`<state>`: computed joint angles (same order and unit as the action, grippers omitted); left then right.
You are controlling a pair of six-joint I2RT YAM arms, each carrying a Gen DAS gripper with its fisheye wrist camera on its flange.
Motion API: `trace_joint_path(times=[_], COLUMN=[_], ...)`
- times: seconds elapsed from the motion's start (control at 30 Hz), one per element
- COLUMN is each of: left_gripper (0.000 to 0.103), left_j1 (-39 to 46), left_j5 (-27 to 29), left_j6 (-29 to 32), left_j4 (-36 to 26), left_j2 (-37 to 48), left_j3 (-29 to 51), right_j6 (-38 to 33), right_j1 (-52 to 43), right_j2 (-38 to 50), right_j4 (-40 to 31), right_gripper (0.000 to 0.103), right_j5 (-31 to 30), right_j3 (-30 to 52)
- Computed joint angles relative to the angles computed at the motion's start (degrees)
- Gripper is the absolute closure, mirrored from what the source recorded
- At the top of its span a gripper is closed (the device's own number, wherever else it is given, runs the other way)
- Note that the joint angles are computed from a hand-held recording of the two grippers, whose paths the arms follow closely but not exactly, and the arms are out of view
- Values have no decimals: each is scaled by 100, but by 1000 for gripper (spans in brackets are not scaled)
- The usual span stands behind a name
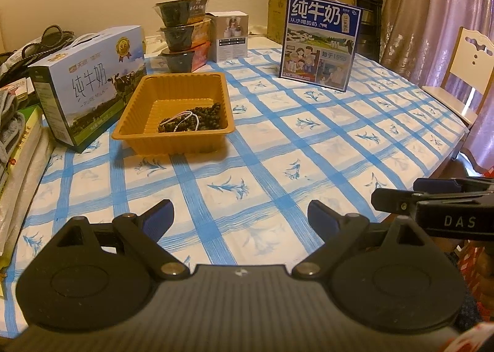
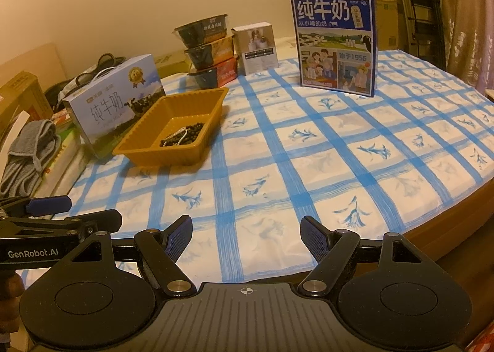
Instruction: Organize jewelry
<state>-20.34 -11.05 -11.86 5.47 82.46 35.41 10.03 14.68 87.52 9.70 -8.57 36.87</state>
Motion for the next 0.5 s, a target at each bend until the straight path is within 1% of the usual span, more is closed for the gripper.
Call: trace_joint_path(times=[0.5], left_gripper=[10], left_j1=[-38], left_j5=[-28], left_j6=[-20], left_j4=[-4], left_j2=[-9], left_j3=[3], right_j6=[6], right_j1=[-37], right_j2=[1], right_j4=[15], right_gripper=[26], right_j5=[-9], right_j3=[-11])
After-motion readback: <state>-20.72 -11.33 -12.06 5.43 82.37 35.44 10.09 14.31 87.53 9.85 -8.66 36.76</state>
